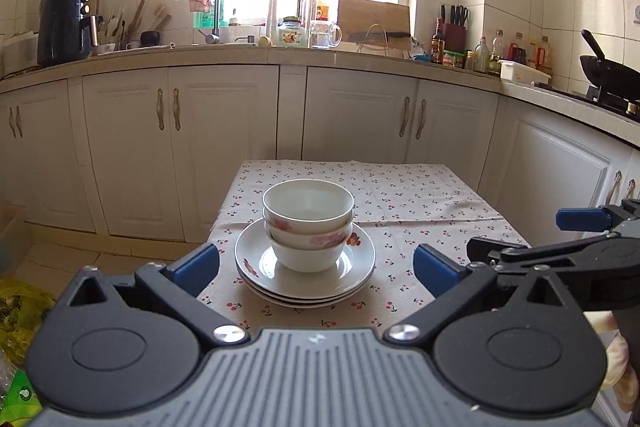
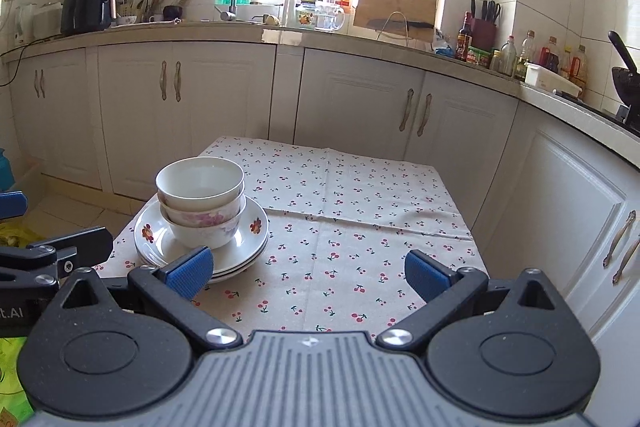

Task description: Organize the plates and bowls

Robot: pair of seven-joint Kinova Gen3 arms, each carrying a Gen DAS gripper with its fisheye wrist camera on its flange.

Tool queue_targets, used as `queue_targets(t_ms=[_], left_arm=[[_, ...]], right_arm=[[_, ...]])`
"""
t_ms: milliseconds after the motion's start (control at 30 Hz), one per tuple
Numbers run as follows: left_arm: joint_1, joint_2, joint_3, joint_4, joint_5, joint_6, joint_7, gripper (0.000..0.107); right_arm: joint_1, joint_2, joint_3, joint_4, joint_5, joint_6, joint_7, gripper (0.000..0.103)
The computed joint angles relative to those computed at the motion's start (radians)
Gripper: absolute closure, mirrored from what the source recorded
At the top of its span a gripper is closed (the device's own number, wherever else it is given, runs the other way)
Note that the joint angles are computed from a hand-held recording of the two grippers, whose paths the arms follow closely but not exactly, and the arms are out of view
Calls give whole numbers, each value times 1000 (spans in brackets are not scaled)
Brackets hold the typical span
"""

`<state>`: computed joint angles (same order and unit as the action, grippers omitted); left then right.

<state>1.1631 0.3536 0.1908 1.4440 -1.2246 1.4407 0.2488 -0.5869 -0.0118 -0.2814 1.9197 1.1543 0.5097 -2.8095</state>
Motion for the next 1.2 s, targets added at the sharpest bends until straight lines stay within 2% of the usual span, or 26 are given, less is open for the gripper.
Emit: queue_targets(t_ms=[400, 1200], left_arm=[[6, 0, 1, 9, -13, 1, 29, 5], [2, -5, 5, 17, -17, -6, 40, 5]], right_arm=[[-12, -2, -8, 10, 59, 23, -72, 0], [-36, 1, -15, 10, 95, 77, -112, 0]])
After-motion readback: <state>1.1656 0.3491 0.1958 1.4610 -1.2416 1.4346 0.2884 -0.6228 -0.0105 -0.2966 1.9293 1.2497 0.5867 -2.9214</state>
